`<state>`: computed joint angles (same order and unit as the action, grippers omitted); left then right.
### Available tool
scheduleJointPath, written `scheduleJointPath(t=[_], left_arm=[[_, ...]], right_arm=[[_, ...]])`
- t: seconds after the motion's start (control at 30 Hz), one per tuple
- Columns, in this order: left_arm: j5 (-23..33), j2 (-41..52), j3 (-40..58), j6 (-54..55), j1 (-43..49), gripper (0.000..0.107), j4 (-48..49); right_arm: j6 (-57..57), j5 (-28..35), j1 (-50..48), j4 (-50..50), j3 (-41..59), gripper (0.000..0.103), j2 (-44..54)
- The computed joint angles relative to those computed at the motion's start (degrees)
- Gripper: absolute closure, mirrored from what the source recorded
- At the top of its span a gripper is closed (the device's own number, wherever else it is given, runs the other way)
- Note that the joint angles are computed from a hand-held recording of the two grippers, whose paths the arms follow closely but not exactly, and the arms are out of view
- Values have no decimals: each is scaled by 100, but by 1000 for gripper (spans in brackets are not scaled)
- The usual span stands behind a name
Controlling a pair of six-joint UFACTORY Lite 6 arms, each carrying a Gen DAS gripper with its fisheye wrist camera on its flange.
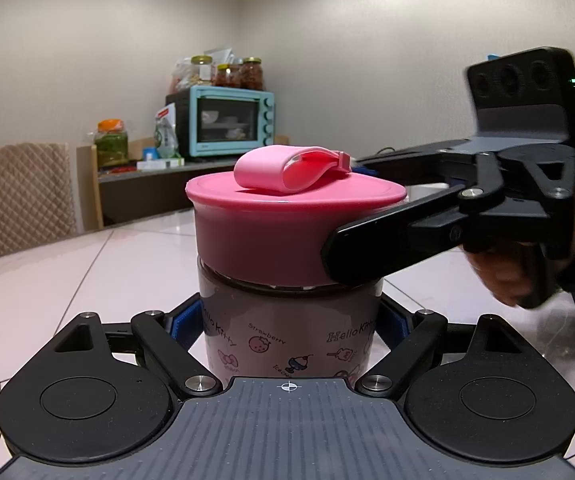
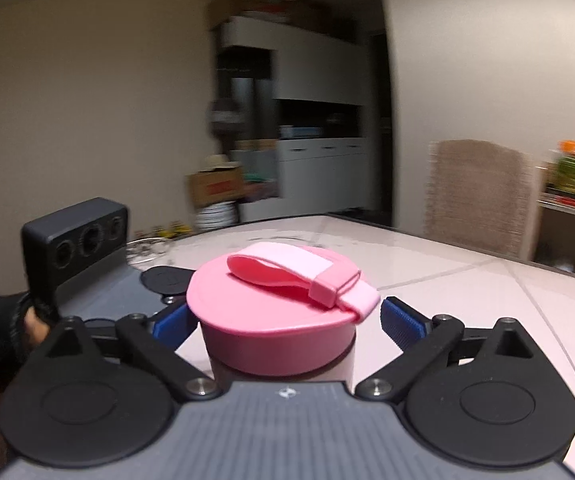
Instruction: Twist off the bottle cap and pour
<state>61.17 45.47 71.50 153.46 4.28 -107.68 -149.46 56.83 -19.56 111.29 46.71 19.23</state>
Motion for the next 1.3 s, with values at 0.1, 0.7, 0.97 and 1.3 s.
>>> scheduleJointPath(t=[0.1, 0.7, 0.97, 1.3], left_arm=[[0, 1, -2, 7, 2, 17, -1], [5, 5, -12, 24, -2, 17, -15], [6, 3, -11, 22, 1, 17, -11], [5, 7, -6, 19, -1, 17, -13]], right_arm=[[-374, 4, 178, 803, -678, 4, -426], [-2481, 311, 2091, 5171, -1850, 5, -622], [-2773, 453, 2383, 5736, -1941, 12, -590], [-2609, 429, 2143, 5209, -1884, 18, -557]])
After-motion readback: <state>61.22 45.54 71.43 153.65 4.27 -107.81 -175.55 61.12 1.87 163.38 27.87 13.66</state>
